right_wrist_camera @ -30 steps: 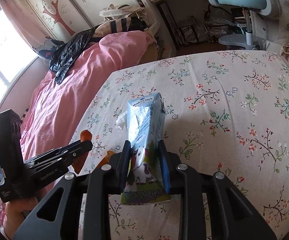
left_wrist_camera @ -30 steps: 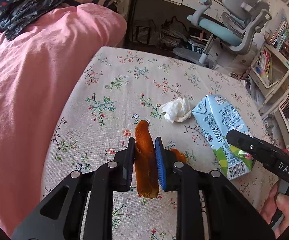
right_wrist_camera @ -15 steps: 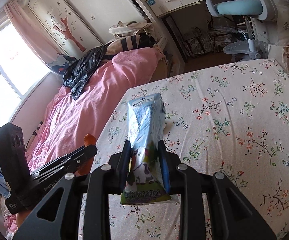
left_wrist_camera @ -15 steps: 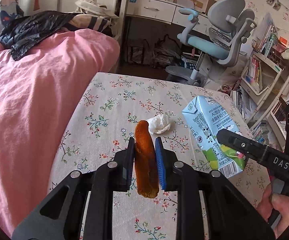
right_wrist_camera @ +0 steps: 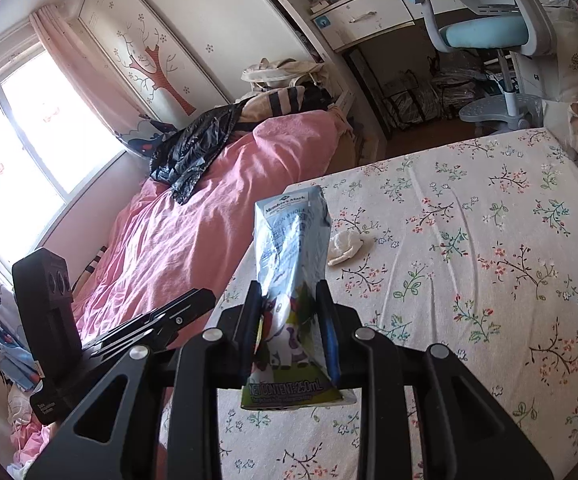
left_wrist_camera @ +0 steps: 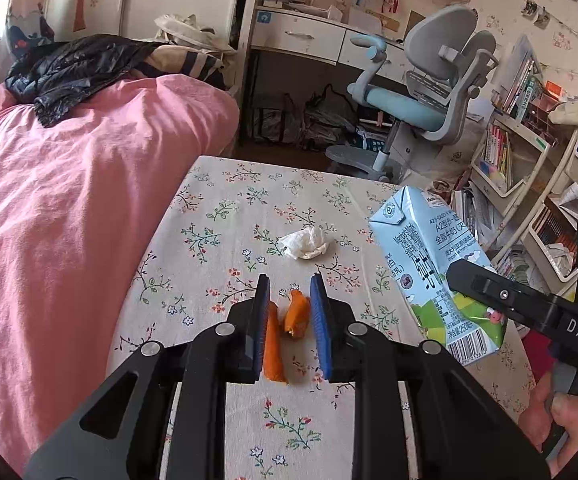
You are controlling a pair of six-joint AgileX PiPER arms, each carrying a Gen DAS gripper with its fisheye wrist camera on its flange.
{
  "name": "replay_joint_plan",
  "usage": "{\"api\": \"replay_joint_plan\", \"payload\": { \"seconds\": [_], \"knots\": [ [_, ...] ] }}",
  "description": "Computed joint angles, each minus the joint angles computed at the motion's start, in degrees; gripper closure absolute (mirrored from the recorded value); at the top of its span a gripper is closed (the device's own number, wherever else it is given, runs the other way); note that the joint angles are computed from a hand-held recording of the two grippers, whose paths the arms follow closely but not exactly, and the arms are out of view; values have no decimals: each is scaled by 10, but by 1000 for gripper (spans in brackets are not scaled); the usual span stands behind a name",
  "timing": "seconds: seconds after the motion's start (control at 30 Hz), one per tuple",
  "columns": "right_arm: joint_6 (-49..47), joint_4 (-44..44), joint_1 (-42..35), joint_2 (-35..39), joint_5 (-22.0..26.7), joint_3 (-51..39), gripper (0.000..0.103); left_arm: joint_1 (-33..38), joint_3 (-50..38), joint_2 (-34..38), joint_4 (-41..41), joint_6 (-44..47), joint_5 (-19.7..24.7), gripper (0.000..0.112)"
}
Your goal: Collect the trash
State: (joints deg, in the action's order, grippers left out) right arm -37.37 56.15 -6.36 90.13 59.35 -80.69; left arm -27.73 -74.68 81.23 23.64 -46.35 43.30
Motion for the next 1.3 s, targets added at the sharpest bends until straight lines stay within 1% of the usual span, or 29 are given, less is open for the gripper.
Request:
{"api": "replay_joint_plan", "payload": {
  "seconds": [0.17,0.33,0.5,0.53,0.6,0.63,0.67,0.73,0.77,0.8,0.83,0.87,0.9,0.93,1.03,1.2,1.27,1.3],
  "knots": [
    [-19,16,-11,-50,11,38,75,-47,32,-51,52,-59,23,92],
    [-37,36,-22,-94,14,77,75,-106,68,-97,106,-112,57,92],
    [-52,61,-42,-139,26,125,75,-137,106,-145,117,-147,77,93],
    [-53,60,-43,-147,27,132,75,-132,115,-155,114,-149,73,93],
    [-52,53,-40,-158,24,144,75,-95,136,-172,80,-128,49,93],
    [-52,51,-37,-161,22,148,75,-67,142,-172,48,-107,35,93],
    [-53,51,-37,-162,23,149,75,-31,152,-173,0,-70,15,93],
    [-55,51,-37,-163,24,152,75,13,162,-164,-63,-13,-7,92],
    [-55,52,-37,-165,24,154,75,17,162,-152,-65,-4,-12,90],
    [-57,54,-39,-166,26,156,75,17,156,-135,-66,11,-8,87],
    [-58,55,-39,-166,26,157,75,12,146,-112,-56,15,3,78],
    [-58,56,-40,-164,27,157,75,3,138,-93,-35,1,11,71],
    [-59,58,-43,-163,30,157,75,1,132,-75,-24,-2,10,67],
    [-61,61,-47,-161,34,157,75,5,124,-58,-25,7,5,59],
    [-63,76,-55,-151,43,152,75,31,99,-12,-61,25,-9,50],
    [-68,86,-53,-138,48,141,75,39,54,57,-53,4,7,49],
    [-69,89,-54,-132,52,136,75,41,47,74,-52,-4,12,49],
    [-70,91,-57,-129,55,135,75,38,48,78,-36,-19,7,49]
  ]
}}
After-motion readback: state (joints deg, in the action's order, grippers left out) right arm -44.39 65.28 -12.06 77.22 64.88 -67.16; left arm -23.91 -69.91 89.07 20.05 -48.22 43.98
